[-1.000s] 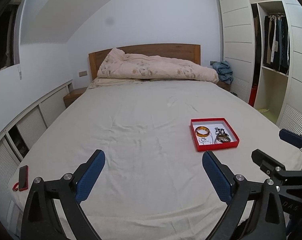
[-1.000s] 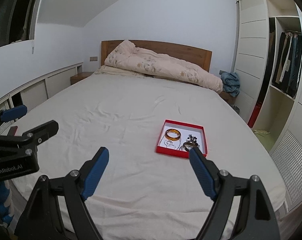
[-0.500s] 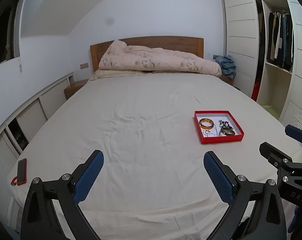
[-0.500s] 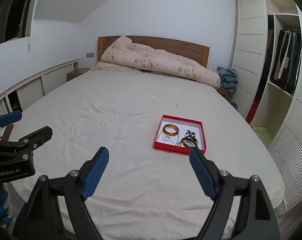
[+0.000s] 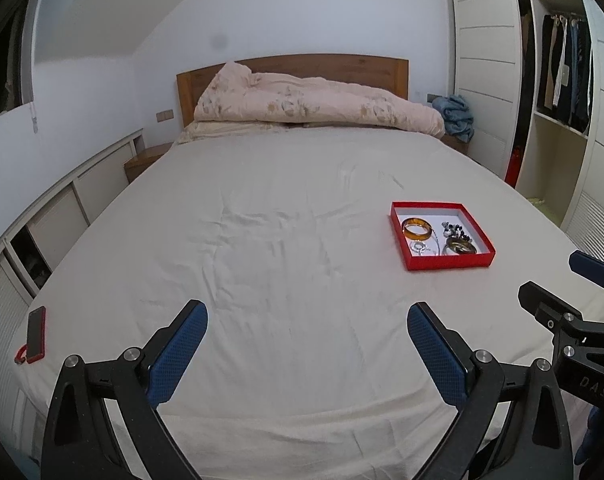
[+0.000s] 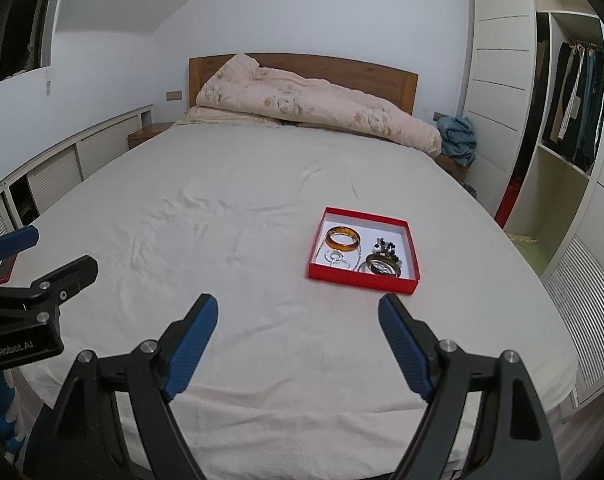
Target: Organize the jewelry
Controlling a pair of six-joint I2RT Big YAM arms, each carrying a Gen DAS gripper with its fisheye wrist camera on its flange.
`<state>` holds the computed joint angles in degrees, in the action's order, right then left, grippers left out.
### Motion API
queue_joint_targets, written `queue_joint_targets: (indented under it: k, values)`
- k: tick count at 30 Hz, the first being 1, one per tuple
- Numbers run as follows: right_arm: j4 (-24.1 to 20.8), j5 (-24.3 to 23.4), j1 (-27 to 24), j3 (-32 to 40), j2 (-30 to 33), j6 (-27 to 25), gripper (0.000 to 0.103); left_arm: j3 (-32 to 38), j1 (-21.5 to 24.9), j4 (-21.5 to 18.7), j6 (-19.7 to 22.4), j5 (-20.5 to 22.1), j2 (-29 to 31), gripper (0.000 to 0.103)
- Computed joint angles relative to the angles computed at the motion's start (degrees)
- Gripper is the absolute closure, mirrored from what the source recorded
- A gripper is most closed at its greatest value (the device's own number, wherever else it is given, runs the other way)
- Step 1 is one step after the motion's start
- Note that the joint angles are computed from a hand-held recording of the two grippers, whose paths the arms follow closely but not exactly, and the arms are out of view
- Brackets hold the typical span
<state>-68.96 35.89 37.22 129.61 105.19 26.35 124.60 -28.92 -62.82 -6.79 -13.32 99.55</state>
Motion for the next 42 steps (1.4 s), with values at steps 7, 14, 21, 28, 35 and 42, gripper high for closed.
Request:
queue_joint_targets:
  k: [7, 14, 21, 28, 35, 42]
  values:
    - [-0.50, -1.05, -0.96, -0.38, 0.70, 1.09, 0.021, 1.13, 0.44, -0.86, -0.45, 0.84, 1.44, 0.004]
    - [-1.79, -2.03, -1.64, 0.50, 2.16, 1.83, 0.021, 1.43, 1.04, -0.96, -0.67, 1.76, 2.41, 0.004]
    - [-3.43, -2.50, -1.83, 2.25, 3.77, 2.16, 0.021, 1.31, 1.68, -0.94, -1.09, 2.82, 3.10, 0.004]
    - [-5.19, -2.95, -2.06, 4.36, 5.34, 2.32, 0.021, 1.46, 2.00, -1.05, -1.45, 3.53, 3.60, 0.004]
    - [-6.01, -3.77, -2.45, 5.06, 6.22, 2.39, 0.021, 1.74, 2.33, -1.54, -1.63, 3.97, 4.25, 0.004]
    - [-6.72, -4.60, -2.94, 5.98, 7.33, 2.59, 0.021, 3.24, 2.57, -2.77, -1.74, 4.13, 5.83, 0.004]
